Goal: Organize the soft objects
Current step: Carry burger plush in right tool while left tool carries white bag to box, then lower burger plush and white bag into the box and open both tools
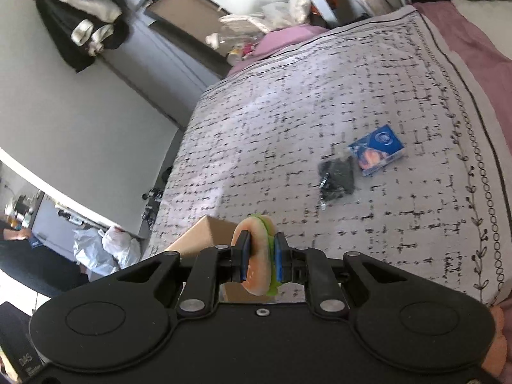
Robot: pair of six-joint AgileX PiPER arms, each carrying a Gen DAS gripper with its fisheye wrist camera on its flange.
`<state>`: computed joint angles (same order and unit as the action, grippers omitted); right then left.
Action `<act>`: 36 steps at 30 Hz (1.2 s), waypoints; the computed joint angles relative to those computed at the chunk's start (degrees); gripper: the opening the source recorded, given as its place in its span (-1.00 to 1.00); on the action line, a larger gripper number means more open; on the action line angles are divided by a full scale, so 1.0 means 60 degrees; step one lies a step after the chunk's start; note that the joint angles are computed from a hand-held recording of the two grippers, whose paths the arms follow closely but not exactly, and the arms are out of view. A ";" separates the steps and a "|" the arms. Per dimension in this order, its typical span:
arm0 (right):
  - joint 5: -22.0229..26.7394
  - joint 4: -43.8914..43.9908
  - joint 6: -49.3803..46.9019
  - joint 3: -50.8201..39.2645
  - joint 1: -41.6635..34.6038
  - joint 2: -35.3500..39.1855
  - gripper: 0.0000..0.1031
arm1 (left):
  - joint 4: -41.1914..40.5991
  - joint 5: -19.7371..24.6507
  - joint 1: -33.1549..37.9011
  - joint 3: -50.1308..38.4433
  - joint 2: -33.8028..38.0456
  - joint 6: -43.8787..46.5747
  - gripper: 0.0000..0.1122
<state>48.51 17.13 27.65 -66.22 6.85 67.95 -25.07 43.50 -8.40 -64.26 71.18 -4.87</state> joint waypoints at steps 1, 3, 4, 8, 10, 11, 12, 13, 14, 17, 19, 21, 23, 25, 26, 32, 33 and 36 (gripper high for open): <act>-0.0004 -0.0104 0.0136 -0.0064 0.0175 0.0022 -0.70 | -0.0025 0.0052 0.0114 0.0006 -0.0033 0.0054 -0.36; -0.0042 -0.0395 0.0452 -0.0197 0.0559 0.0096 -0.69 | 0.0053 0.0120 0.0261 0.0036 -0.0092 0.0083 -0.36; -0.0058 -0.0563 0.0604 -0.0287 0.0772 0.0158 -0.69 | 0.0090 0.0169 0.0366 0.0072 -0.0119 0.0103 -0.36; -0.0105 -0.0891 0.0945 -0.0527 0.1378 0.0391 -0.69 | -0.0051 0.0342 0.0926 0.0220 -0.0079 0.0363 -0.36; -0.0163 -0.1125 0.1217 -0.0644 0.1743 0.0572 -0.69 | -0.0123 0.0365 0.1201 0.0286 -0.0018 0.0507 -0.36; -0.0171 -0.1263 0.1370 -0.0720 0.1923 0.0666 -0.69 | -0.0084 0.0372 0.1306 0.0307 0.0017 0.0523 -0.36; -0.0181 -0.1404 0.1514 -0.0793 0.2102 0.0764 -0.69 | -0.0104 0.0377 0.1426 0.0337 0.0052 0.0605 -0.36; -0.0193 -0.1567 0.1668 -0.0898 0.2306 0.0899 -0.69 | -0.0166 0.0417 0.1559 0.0357 0.0104 0.0683 -0.36; -0.0191 -0.1684 0.1792 -0.0986 0.2466 0.1009 -0.69 | -0.0306 0.0469 0.1729 0.0379 0.0164 0.0829 -0.36; -0.0206 -0.2011 0.2128 -0.1253 0.2896 0.1386 -0.69 | -0.0529 0.0479 0.2073 0.0485 0.0305 0.1148 -0.36; -0.0200 -0.2195 0.2301 -0.1447 0.3118 0.1675 -0.69 | -0.0745 0.0497 0.2289 0.0534 0.0447 0.1404 -0.36; -0.0245 -0.2319 0.2412 -0.1552 0.3289 0.1938 -0.69 | -0.0888 0.0490 0.2440 0.0583 0.0604 0.1597 -0.36; -0.0241 -0.2527 0.2602 -0.1647 0.3482 0.2205 -0.69 | -0.1009 0.0461 0.2566 0.0652 0.0730 0.1776 -0.36; -0.0264 -0.2612 0.2703 -0.1690 0.3600 0.2414 -0.69 | -0.1121 0.0428 0.2689 0.0691 0.0878 0.1908 -0.36; -0.0255 -0.2681 0.2759 -0.1731 0.3660 0.2521 -0.69 | -0.1156 0.0411 0.2727 0.0680 0.0958 0.1934 -0.36; -0.0425 -0.2618 0.2807 -0.1923 0.3690 0.2982 -0.51 | -0.1470 0.0447 0.2896 0.0583 0.1384 0.2134 -0.30; -0.0443 -0.2586 0.2814 -0.1939 0.3656 0.3032 -0.47 | -0.1503 0.0504 0.2910 0.0550 0.1457 0.2150 -0.30; -0.0591 -0.2562 0.2877 -0.1832 0.3560 0.3010 -0.47 | -0.1709 0.0587 0.2990 0.0524 0.1599 0.2236 -0.25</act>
